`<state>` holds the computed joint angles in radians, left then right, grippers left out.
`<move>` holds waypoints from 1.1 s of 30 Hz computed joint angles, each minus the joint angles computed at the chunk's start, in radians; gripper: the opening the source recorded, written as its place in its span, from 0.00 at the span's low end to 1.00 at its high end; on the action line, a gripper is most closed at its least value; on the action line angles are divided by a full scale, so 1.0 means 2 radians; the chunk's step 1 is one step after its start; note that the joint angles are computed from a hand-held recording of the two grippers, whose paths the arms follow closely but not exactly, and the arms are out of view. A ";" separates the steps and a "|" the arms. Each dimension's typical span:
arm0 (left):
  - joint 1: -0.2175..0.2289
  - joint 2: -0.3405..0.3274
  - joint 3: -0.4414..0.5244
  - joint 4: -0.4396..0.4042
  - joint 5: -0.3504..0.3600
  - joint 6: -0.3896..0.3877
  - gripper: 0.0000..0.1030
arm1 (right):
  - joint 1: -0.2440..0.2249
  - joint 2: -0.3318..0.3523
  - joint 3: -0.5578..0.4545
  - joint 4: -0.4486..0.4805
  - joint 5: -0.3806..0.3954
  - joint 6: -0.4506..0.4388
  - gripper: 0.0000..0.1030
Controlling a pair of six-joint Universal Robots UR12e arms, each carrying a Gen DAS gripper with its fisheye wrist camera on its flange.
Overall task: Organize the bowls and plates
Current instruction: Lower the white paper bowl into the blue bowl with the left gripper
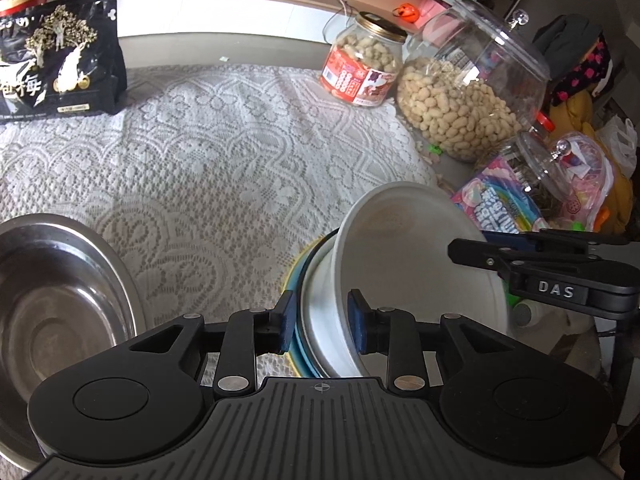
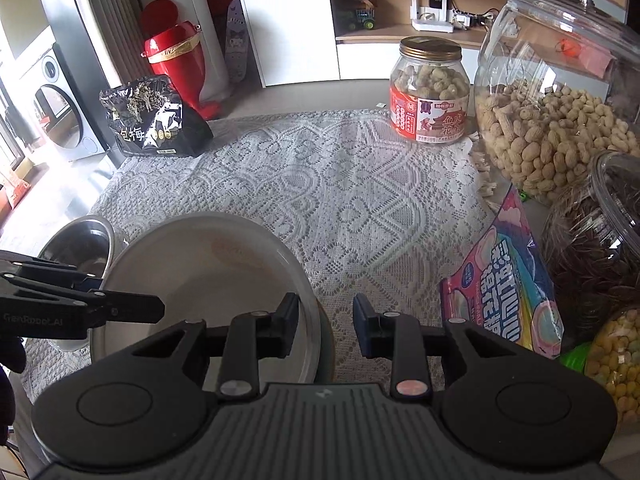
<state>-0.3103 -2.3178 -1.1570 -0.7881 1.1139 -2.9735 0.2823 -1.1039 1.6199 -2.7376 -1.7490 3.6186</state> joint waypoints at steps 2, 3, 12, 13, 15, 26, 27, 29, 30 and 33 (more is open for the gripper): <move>-0.002 -0.007 0.006 -0.005 0.011 -0.004 0.30 | 0.000 0.000 -0.001 0.001 0.002 0.001 0.32; -0.002 -0.010 0.012 -0.011 0.013 -0.006 0.31 | -0.001 0.001 -0.002 0.002 0.004 -0.001 0.33; 0.008 -0.002 0.004 0.011 -0.034 -0.017 0.30 | -0.007 0.012 -0.016 0.047 0.021 0.002 0.40; 0.007 -0.003 0.004 0.017 -0.029 -0.019 0.30 | -0.008 0.012 -0.014 0.044 0.025 0.005 0.41; 0.005 -0.005 0.007 0.015 -0.016 -0.020 0.30 | -0.010 0.010 -0.004 0.023 0.032 0.011 0.41; 0.006 -0.020 0.002 -0.018 -0.035 -0.026 0.32 | -0.013 0.007 0.040 -0.076 0.065 0.016 0.55; 0.005 -0.021 -0.002 -0.010 -0.037 -0.027 0.34 | -0.014 0.009 0.039 -0.073 0.070 0.019 0.56; 0.004 -0.021 -0.009 0.010 -0.037 -0.034 0.38 | -0.015 0.013 0.035 -0.070 0.079 0.030 0.56; 0.004 -0.023 -0.009 0.015 -0.040 -0.034 0.40 | -0.016 0.015 0.034 -0.070 0.083 0.034 0.56; 0.005 -0.025 -0.013 0.025 -0.051 -0.041 0.44 | -0.020 0.023 0.032 -0.077 0.105 0.053 0.59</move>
